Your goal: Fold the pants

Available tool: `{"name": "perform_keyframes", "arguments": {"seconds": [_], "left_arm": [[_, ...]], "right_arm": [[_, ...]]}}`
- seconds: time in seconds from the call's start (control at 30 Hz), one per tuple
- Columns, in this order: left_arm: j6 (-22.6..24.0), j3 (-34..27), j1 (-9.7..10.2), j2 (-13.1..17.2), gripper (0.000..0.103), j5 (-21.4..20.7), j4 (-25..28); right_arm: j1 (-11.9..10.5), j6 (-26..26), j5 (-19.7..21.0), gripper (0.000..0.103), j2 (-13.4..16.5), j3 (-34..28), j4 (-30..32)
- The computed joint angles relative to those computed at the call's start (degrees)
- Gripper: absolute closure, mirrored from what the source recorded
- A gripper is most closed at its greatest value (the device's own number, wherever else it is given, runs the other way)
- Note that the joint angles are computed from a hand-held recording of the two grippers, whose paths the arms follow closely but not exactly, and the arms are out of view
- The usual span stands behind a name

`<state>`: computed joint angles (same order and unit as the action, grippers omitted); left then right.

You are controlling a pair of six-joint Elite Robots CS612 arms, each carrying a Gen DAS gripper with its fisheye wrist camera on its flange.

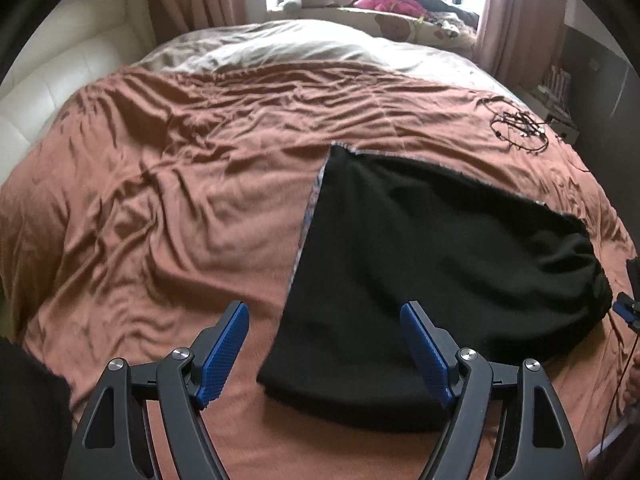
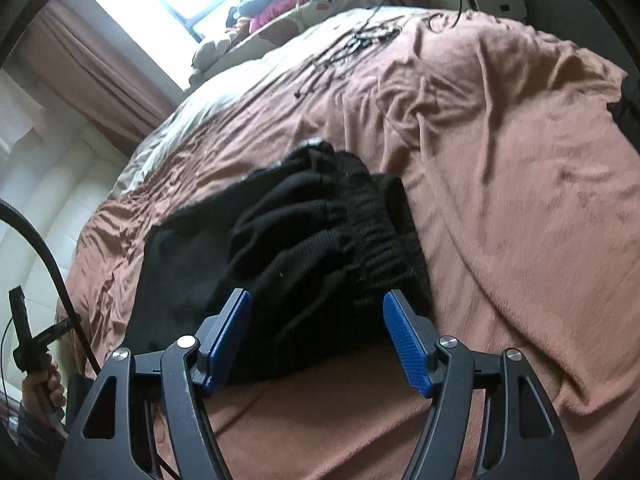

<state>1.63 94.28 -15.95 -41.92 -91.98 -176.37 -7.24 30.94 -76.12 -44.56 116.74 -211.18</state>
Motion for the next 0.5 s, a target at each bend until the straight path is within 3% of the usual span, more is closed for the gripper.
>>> {"name": "perform_keyframes", "arguments": {"seconds": [0.07,0.33,0.5], "left_arm": [[-1.8,0.8,0.01,0.1,0.023,0.9,-0.5],[-9.0,1.4,1.39,1.5,0.023,-2.5,-0.3],[-13.6,1.1,2.19,2.7,0.023,-4.1,0.4]], "right_arm": [[-0.1,0.5,0.9,0.036,0.0,0.1,0.3],[-0.6,1.6,3.2,0.036,0.8,0.5,1.2],[-1.3,2.8,6.9,0.036,2.1,-0.3,1.2]]}}
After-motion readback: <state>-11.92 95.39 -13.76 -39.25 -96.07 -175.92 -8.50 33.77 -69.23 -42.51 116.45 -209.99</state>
